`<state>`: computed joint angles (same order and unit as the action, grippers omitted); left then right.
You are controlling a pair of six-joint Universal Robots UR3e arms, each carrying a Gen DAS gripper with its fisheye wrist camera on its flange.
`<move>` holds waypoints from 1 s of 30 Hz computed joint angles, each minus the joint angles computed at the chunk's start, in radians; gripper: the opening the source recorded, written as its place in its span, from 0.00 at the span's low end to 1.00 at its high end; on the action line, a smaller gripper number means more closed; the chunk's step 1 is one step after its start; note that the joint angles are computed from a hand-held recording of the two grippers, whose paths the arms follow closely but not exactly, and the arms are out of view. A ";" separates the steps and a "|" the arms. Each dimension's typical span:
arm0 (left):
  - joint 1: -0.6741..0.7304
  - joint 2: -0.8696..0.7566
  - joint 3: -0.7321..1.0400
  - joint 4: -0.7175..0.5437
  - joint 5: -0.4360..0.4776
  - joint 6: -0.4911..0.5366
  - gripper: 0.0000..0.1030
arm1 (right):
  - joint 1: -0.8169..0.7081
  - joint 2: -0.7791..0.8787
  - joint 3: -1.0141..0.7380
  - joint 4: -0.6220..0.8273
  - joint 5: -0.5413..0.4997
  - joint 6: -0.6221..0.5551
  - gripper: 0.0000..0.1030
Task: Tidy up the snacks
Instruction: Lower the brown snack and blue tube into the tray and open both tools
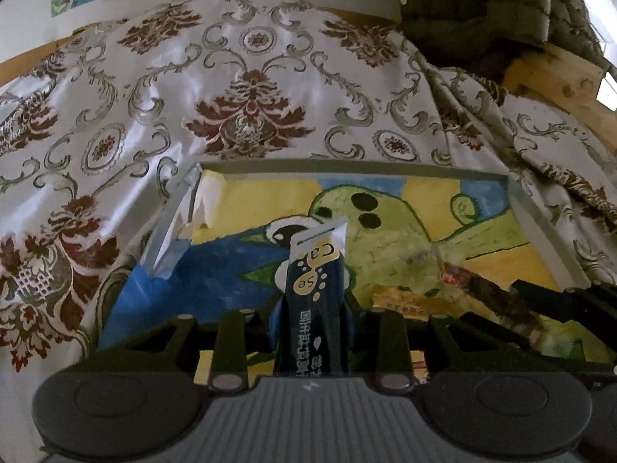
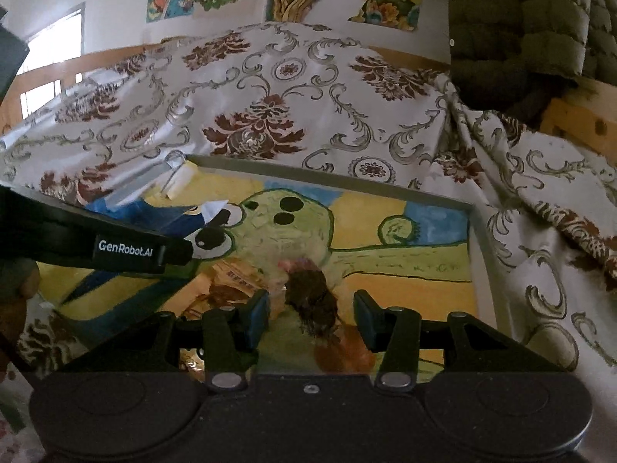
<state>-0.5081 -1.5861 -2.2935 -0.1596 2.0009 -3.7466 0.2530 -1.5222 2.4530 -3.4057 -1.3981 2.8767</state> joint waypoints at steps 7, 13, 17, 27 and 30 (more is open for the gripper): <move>0.047 0.038 -0.025 -0.027 -0.043 -0.022 0.52 | -0.034 -0.032 0.006 0.043 0.022 -0.012 0.60; 0.025 0.127 -0.082 0.018 -0.010 -0.064 0.80 | -0.120 -0.201 0.085 0.100 0.079 -0.011 0.79; -0.040 0.195 -0.088 -0.004 0.070 -0.106 0.91 | -0.169 -0.349 0.095 0.182 0.111 0.016 0.93; -0.290 0.411 -0.040 -0.269 0.346 -0.267 1.00 | -0.225 -0.778 0.031 0.558 0.145 0.111 0.99; -0.405 0.467 -0.014 -0.425 0.449 -0.385 1.00 | -0.221 -0.924 0.030 0.677 0.147 0.135 0.99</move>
